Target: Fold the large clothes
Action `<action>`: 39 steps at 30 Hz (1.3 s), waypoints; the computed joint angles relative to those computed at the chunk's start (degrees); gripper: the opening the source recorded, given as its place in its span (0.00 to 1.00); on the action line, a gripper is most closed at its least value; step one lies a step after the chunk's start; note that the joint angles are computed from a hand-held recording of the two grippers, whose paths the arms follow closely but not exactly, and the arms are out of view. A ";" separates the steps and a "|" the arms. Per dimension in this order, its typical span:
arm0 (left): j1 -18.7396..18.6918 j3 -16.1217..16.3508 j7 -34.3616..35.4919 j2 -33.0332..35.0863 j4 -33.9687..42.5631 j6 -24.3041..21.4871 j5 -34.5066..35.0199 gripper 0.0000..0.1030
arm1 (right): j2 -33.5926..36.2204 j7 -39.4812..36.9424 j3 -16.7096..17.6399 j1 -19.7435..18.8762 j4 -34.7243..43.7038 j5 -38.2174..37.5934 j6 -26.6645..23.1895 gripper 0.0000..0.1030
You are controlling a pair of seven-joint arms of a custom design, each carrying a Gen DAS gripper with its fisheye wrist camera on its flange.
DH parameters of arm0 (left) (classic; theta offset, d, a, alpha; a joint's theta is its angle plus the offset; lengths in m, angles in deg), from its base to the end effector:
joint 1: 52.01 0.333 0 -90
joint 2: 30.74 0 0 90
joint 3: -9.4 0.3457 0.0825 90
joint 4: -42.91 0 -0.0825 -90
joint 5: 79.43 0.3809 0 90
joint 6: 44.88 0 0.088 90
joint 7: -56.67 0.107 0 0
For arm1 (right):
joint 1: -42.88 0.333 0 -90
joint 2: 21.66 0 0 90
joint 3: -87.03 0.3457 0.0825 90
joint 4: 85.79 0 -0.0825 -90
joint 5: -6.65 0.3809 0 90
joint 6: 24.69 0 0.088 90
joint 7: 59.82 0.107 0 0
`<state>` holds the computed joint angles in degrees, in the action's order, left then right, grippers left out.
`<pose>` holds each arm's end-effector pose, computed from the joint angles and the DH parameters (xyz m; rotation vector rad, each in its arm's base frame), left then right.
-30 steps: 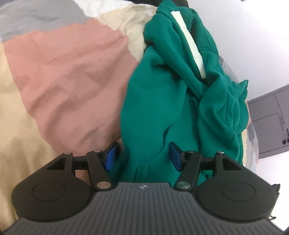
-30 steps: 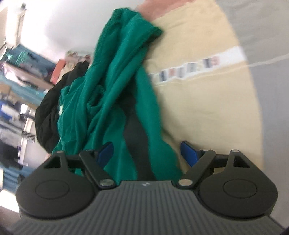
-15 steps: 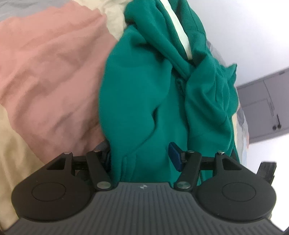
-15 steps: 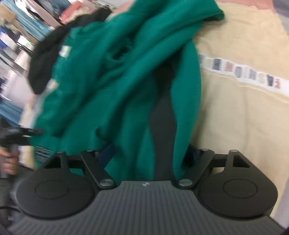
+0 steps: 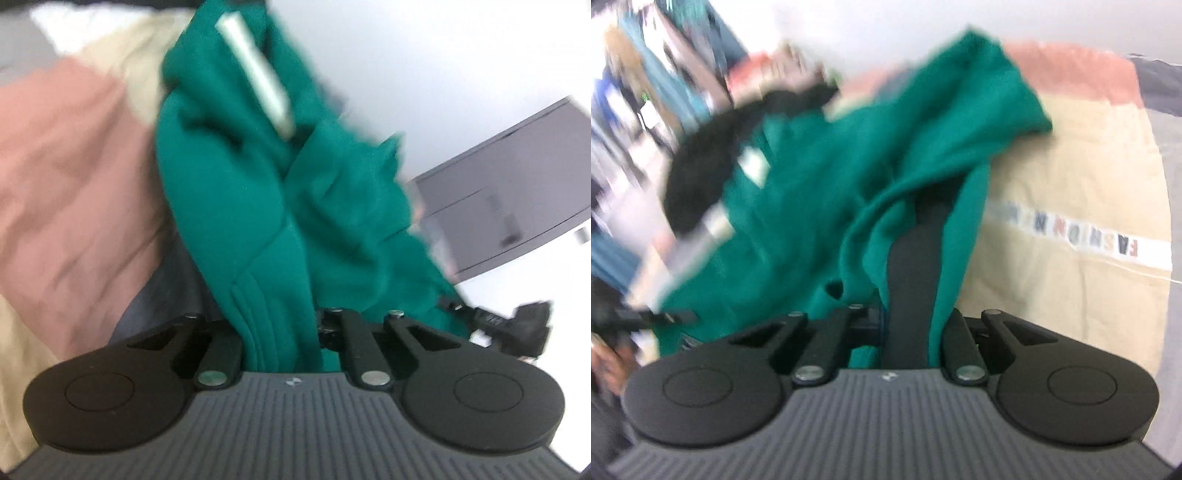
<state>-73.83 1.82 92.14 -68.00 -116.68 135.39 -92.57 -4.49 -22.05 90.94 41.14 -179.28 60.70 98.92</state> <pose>0.3194 -0.1647 0.5394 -2.4457 1.2110 -1.5065 0.6805 0.0528 0.5139 -1.9392 1.1734 0.1197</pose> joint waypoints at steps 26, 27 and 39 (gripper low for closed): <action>10.19 -12.15 -27.99 -28.96 -6.97 -1.46 0.94 0.10 | -16.35 3.07 -9.59 -2.41 -20.22 35.65 -11.69 0.08; 11.55 -11.73 -27.61 -26.42 -5.86 0.32 1.79 0.10 | -15.74 4.13 -9.43 -2.27 -19.41 35.33 -10.82 0.08; 34.66 -15.77 -16.89 0.54 11.25 7.15 8.64 0.11 | 2.74 24.59 -1.79 2.78 4.77 27.35 15.64 0.08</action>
<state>-39.16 -13.96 75.24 -67.46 -105.43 142.53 -83.93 -1.75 2.54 89.15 43.92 -174.51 88.05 114.56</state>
